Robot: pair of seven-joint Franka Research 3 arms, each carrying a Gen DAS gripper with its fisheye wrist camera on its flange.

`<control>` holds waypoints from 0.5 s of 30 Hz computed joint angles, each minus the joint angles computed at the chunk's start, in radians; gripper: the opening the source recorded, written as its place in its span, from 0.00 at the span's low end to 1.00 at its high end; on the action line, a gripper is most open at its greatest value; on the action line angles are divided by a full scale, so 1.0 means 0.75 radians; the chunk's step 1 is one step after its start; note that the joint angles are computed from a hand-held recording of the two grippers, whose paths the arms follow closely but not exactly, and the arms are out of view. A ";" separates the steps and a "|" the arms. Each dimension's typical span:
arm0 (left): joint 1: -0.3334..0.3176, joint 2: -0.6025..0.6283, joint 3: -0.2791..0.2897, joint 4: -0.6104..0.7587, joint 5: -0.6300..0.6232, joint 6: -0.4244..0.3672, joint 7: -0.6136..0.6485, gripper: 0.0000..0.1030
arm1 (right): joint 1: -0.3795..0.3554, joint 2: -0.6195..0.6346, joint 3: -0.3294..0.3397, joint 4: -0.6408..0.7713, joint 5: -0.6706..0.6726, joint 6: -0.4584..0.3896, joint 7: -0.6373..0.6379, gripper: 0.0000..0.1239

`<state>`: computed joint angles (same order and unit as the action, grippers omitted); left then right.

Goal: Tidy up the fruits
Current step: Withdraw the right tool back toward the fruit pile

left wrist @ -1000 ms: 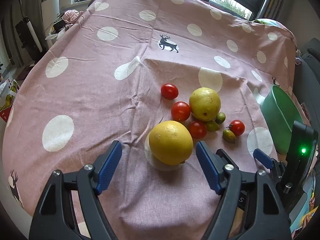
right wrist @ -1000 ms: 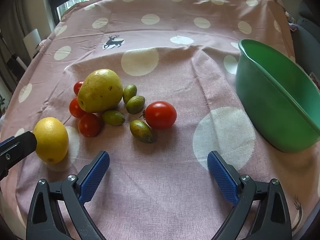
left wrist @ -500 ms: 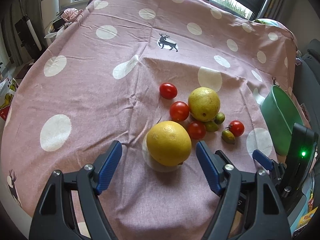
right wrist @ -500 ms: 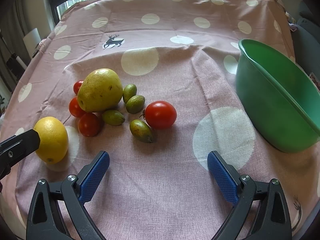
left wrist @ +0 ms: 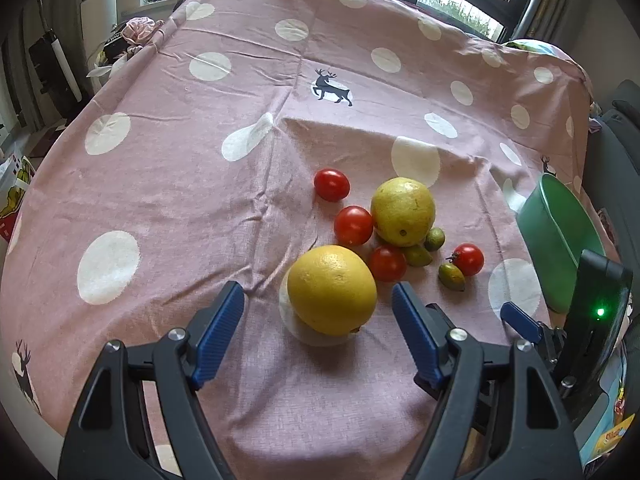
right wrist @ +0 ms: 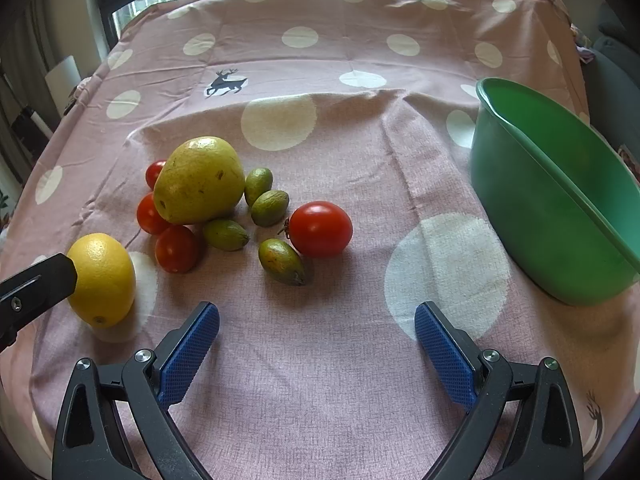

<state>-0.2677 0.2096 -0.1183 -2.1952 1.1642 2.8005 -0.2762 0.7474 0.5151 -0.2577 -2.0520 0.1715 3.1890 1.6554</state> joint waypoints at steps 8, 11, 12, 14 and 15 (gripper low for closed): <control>0.012 -0.021 0.006 -0.030 -0.011 -0.018 -0.025 0.75 | 0.003 0.003 -0.003 0.002 0.003 -0.004 -0.004 0.79; 0.025 -0.028 0.005 -0.045 -0.027 -0.026 -0.031 0.75 | 0.049 0.010 -0.053 0.010 -0.009 -0.023 0.013 0.79; 0.028 -0.030 0.005 -0.049 -0.029 -0.027 -0.035 0.75 | 0.061 0.012 -0.067 0.011 -0.015 -0.025 0.022 0.79; 0.033 -0.034 0.004 -0.056 -0.026 -0.021 -0.043 0.75 | 0.067 0.013 -0.075 0.009 -0.023 -0.025 0.036 0.79; 0.035 -0.035 0.004 -0.058 -0.026 -0.018 -0.045 0.75 | 0.061 0.012 -0.070 0.009 -0.026 -0.023 0.038 0.79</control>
